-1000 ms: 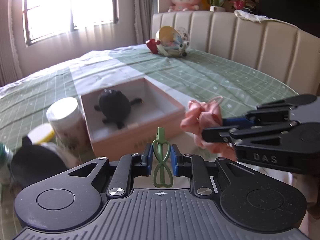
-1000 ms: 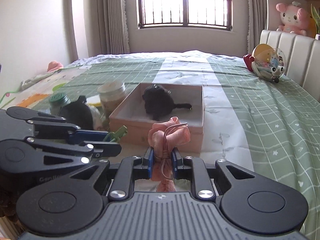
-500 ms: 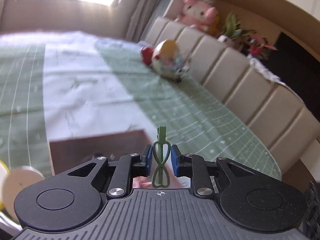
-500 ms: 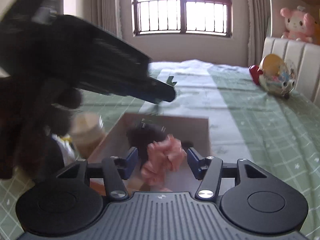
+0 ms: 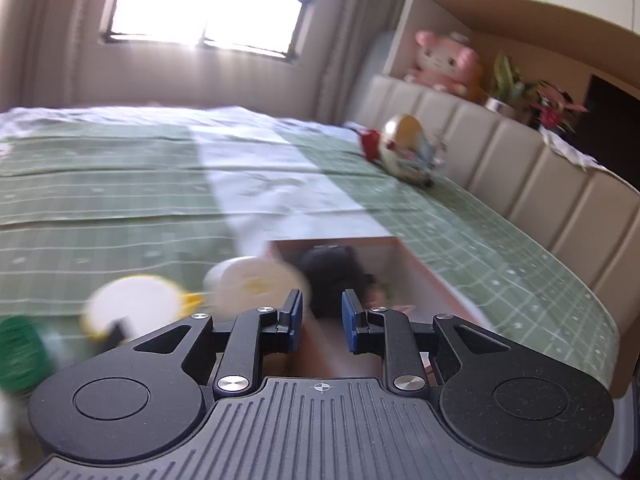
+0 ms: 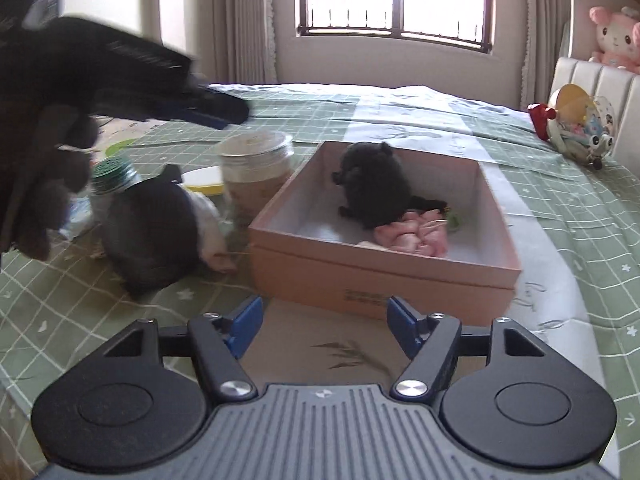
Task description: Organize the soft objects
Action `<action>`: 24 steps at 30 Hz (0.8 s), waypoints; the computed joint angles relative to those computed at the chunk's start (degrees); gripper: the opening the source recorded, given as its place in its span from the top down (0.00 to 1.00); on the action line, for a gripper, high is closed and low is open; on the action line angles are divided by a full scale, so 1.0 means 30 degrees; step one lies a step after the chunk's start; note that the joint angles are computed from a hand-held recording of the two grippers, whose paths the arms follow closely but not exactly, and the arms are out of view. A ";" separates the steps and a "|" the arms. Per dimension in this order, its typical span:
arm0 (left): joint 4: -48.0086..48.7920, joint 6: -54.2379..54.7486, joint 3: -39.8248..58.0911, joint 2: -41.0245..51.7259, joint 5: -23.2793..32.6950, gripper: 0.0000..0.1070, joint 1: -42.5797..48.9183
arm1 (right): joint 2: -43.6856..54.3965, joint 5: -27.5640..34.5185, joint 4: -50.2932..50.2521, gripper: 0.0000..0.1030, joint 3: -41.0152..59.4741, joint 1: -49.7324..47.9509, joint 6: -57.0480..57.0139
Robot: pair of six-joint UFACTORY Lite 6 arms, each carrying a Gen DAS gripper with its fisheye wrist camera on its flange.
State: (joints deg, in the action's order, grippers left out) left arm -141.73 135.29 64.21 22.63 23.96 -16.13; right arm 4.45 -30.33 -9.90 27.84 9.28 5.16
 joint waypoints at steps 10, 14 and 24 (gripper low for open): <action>0.6026 -0.4844 -0.4306 -0.2661 0.3215 0.78 1.3661 | 0.0716 0.1086 0.7339 0.28 0.1449 0.6808 -0.3365; 0.8594 -0.6717 -0.1755 0.0873 0.3133 0.78 1.5265 | 0.1068 0.0942 1.0355 0.25 0.1691 0.9138 -0.5511; 0.1444 0.2879 -0.1432 0.2933 0.2124 0.78 1.3894 | 0.5326 -0.1418 1.4714 0.25 0.3202 1.2248 -0.9493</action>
